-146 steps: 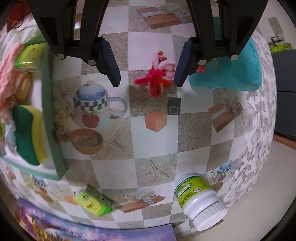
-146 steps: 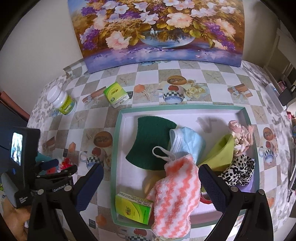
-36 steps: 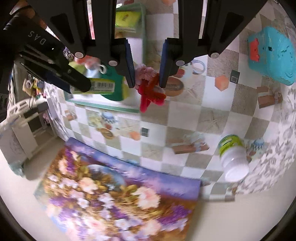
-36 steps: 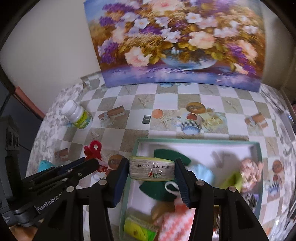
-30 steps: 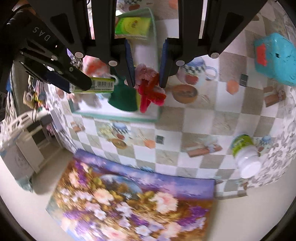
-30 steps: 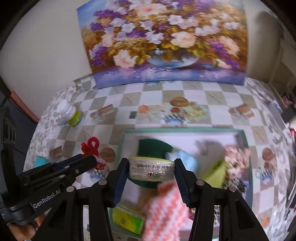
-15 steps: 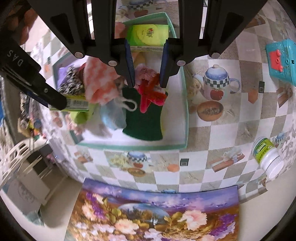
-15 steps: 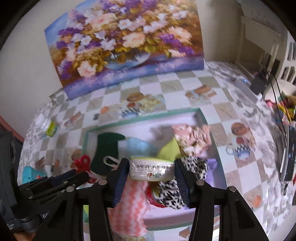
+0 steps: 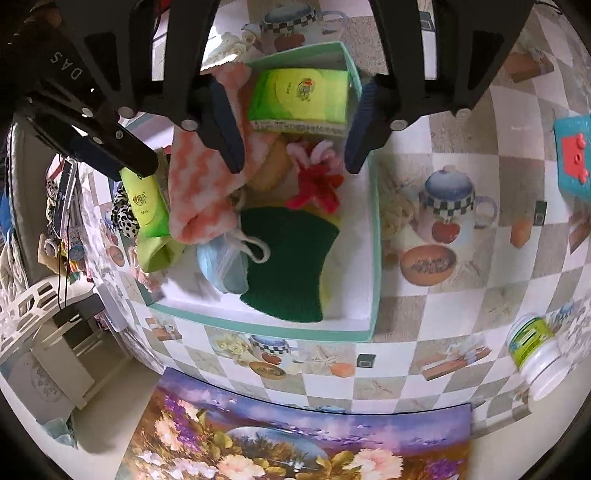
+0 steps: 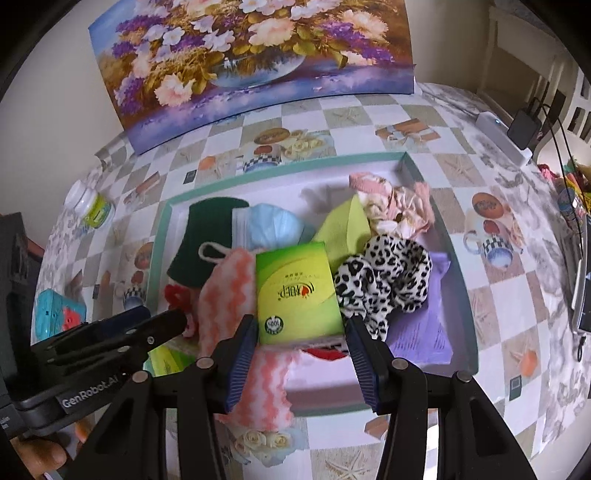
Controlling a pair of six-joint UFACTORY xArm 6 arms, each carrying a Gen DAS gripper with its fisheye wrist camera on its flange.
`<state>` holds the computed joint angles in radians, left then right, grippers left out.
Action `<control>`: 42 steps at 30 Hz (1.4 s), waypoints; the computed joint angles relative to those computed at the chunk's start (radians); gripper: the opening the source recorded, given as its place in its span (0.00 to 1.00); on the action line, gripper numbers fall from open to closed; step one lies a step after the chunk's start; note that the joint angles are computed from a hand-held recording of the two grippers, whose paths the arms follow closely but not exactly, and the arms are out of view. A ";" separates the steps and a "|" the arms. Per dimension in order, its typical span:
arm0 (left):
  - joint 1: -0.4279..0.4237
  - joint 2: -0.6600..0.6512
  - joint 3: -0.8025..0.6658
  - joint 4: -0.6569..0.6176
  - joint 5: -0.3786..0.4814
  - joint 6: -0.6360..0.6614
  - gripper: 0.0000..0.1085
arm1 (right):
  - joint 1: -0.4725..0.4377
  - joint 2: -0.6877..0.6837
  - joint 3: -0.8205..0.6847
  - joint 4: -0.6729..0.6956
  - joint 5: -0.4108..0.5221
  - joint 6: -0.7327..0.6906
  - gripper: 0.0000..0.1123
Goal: Organize soft objects
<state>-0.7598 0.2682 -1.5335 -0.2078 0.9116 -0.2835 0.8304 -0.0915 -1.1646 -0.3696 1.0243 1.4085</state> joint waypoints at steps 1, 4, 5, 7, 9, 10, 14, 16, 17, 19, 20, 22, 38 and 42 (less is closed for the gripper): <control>-0.001 -0.011 0.014 0.018 -0.006 -0.017 0.63 | 0.005 0.000 0.000 0.000 0.003 0.004 0.48; -0.001 -0.041 0.055 0.058 -0.024 -0.053 0.66 | 0.021 0.006 -0.005 0.004 0.025 0.018 0.51; -0.001 -0.054 0.072 0.075 -0.031 -0.068 0.66 | 0.027 0.007 -0.008 0.002 0.034 0.023 0.51; -0.002 -0.076 0.101 0.122 -0.039 -0.100 0.69 | 0.035 0.011 -0.013 -0.002 0.044 0.028 0.52; -0.002 -0.095 0.127 0.162 -0.047 -0.124 0.76 | 0.047 0.017 -0.024 -0.010 0.059 0.032 0.54; -0.003 -0.112 0.150 0.189 -0.055 -0.142 0.76 | 0.056 0.023 -0.034 -0.016 0.070 0.034 0.54; -0.001 -0.156 0.206 0.256 -0.074 -0.184 0.78 | 0.082 0.039 -0.057 -0.031 0.093 0.040 0.58; 0.000 -0.185 0.240 0.295 -0.086 -0.211 0.85 | 0.098 0.047 -0.070 -0.040 0.105 0.043 0.60; 0.000 -0.195 0.252 0.310 -0.091 -0.222 0.85 | 0.103 0.050 -0.075 -0.044 0.109 0.044 0.61; -0.001 -0.224 0.285 0.352 -0.108 -0.252 0.86 | 0.117 0.058 -0.088 -0.054 0.121 0.048 0.63; -0.002 -0.234 0.297 0.373 -0.111 -0.265 0.86 | 0.123 0.063 -0.096 -0.059 0.127 0.048 0.63; -0.005 -0.251 0.313 0.424 -0.105 -0.300 0.86 | 0.134 0.073 -0.112 -0.069 0.144 0.047 0.65; 0.003 -0.394 0.422 0.561 -0.148 -0.451 0.87 | 0.181 0.098 -0.170 -0.141 0.191 0.061 0.75; 0.000 -0.409 0.427 0.554 -0.133 -0.451 0.87 | 0.186 0.096 -0.171 -0.154 0.194 0.068 0.89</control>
<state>-0.7599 -0.1412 -1.1063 0.3466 0.7787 -0.7349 1.0162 0.0044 -1.3353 -0.5233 1.2185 1.4770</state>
